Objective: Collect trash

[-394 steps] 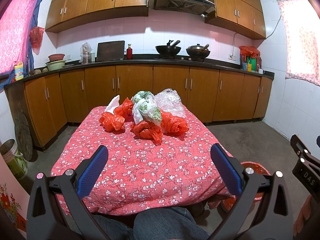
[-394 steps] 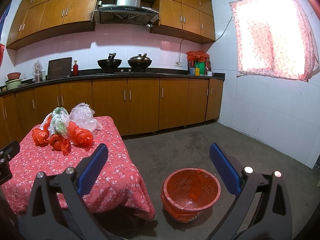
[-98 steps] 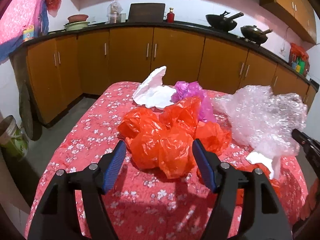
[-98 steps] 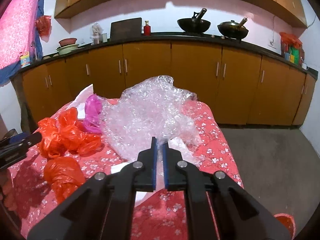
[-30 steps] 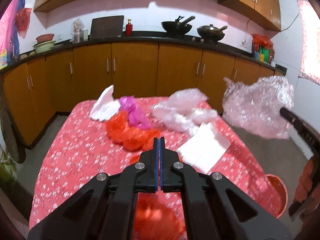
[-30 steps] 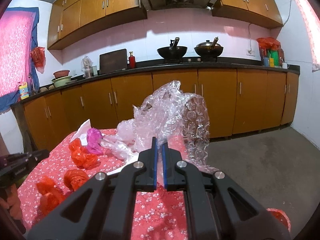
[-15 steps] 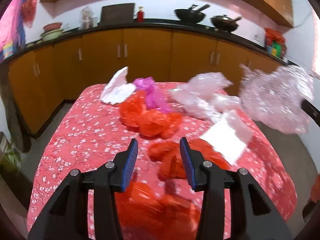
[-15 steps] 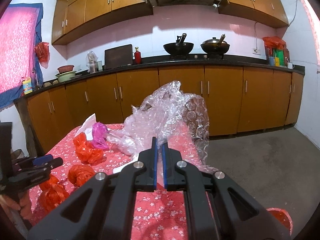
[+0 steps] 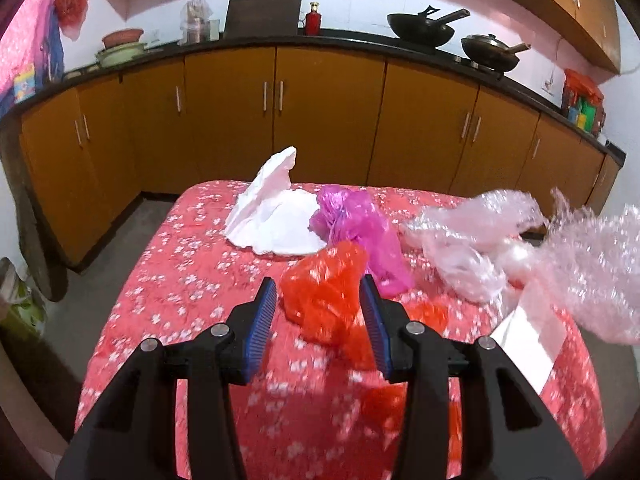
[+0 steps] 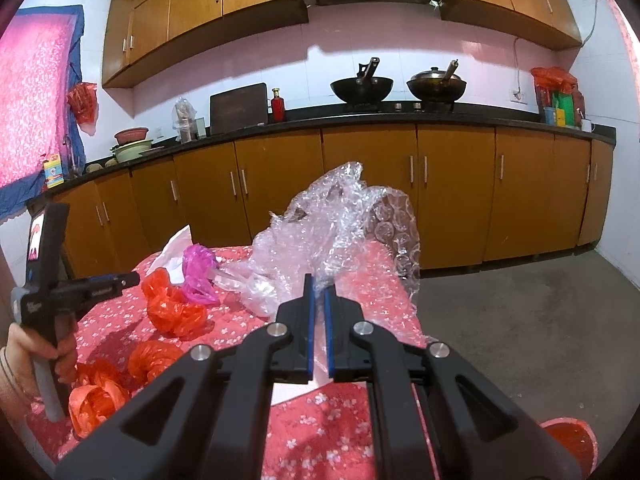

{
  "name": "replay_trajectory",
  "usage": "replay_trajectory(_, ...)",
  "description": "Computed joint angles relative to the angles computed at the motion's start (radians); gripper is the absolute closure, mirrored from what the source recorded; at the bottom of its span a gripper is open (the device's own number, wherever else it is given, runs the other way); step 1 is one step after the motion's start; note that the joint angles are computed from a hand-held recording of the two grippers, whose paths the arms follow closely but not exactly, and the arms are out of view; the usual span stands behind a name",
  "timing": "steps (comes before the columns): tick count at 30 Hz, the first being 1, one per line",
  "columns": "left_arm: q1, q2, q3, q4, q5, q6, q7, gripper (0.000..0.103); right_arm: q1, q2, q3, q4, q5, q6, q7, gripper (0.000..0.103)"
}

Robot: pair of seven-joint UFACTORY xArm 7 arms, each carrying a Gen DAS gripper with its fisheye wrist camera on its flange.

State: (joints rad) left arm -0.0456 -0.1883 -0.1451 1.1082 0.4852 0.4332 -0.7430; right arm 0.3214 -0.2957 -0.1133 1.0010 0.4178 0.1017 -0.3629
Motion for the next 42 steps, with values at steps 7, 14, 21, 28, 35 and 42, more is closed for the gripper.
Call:
replay_trajectory(7, -0.022, 0.066, 0.011, 0.032, 0.004, 0.008, 0.035, 0.058, 0.014, 0.052, 0.004, 0.038, 0.038, 0.0, -0.016, 0.097)
replay_trajectory(14, -0.053, 0.108, 0.035, 0.051, -0.033, 0.013, 0.063, 0.078, 0.002, 0.07, 0.029, 0.051, 0.051, -0.002, -0.035, 0.097)
replay_trajectory(21, -0.072, 0.125, 0.035, 0.062, 0.068, 0.03, 0.008, 0.102, -0.009, 0.065, 0.04, 0.041, 0.056, 0.007, -0.038, 0.097)
replay_trajectory(28, -0.044, 0.028, 0.034, -0.002, 0.067, 0.008, -0.025, 0.103, -0.007, 0.037, 0.035, 0.026, 0.045, 0.005, -0.037, 0.097)
replay_trajectory(35, -0.009, -0.06, -0.005, -0.014, 0.053, 0.008, -0.011, 0.103, 0.001, -0.013, 0.024, 0.001, 0.026, 0.001, -0.016, 0.097)
replay_trajectory(42, -0.019, -0.106, -0.069, 0.003, 0.021, -0.002, 0.015, 0.103, -0.011, -0.088, -0.007, -0.041, -0.011, -0.002, 0.013, 0.097)
